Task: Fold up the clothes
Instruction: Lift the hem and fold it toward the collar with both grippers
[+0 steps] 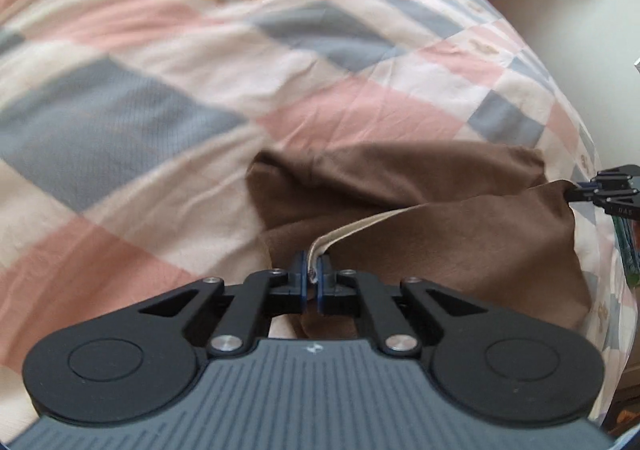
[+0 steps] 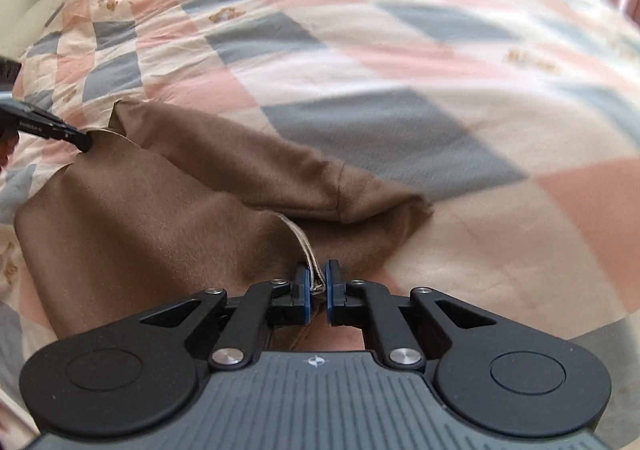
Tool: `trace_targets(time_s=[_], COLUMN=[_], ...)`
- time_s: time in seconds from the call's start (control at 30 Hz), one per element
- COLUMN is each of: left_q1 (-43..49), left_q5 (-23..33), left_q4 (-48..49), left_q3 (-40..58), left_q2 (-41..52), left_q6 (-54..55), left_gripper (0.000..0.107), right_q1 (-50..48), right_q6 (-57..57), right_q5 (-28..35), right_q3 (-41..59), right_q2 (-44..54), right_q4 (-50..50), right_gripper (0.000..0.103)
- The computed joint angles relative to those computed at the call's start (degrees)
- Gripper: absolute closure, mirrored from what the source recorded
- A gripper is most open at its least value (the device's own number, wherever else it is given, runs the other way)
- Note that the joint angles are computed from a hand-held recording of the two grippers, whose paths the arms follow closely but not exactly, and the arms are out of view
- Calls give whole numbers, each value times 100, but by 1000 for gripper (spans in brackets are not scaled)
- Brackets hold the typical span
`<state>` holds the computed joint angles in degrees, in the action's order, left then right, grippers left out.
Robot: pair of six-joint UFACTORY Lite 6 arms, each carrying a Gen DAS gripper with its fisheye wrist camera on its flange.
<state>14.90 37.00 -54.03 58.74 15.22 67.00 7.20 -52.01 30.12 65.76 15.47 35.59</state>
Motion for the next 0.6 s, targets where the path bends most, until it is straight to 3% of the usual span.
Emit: trace_targets(time_s=[0.13, 0.27, 0.5, 0.6], left_q1=[3, -156, -673, -904], left_q5=[-48, -294, -1040, -1470], left_q4=[-69, -57, 230, 1038], left_q3=[278, 888, 1535, 1558], left_q2=[-218, 262, 1245, 1495], left_q6=[123, 87, 9, -718], left_gripper=[105, 105, 105, 97], right_q1=[11, 115, 392, 486], right_q6=[145, 665, 2300, 2930], right_q5=[-317, -771, -1116, -1058], right_q3=[-74, 273, 1130, 1539], right_q2=[-419, -108, 1014, 1612], right_q4=[196, -11, -1713, -2307], right_gripper=[97, 98, 98, 98])
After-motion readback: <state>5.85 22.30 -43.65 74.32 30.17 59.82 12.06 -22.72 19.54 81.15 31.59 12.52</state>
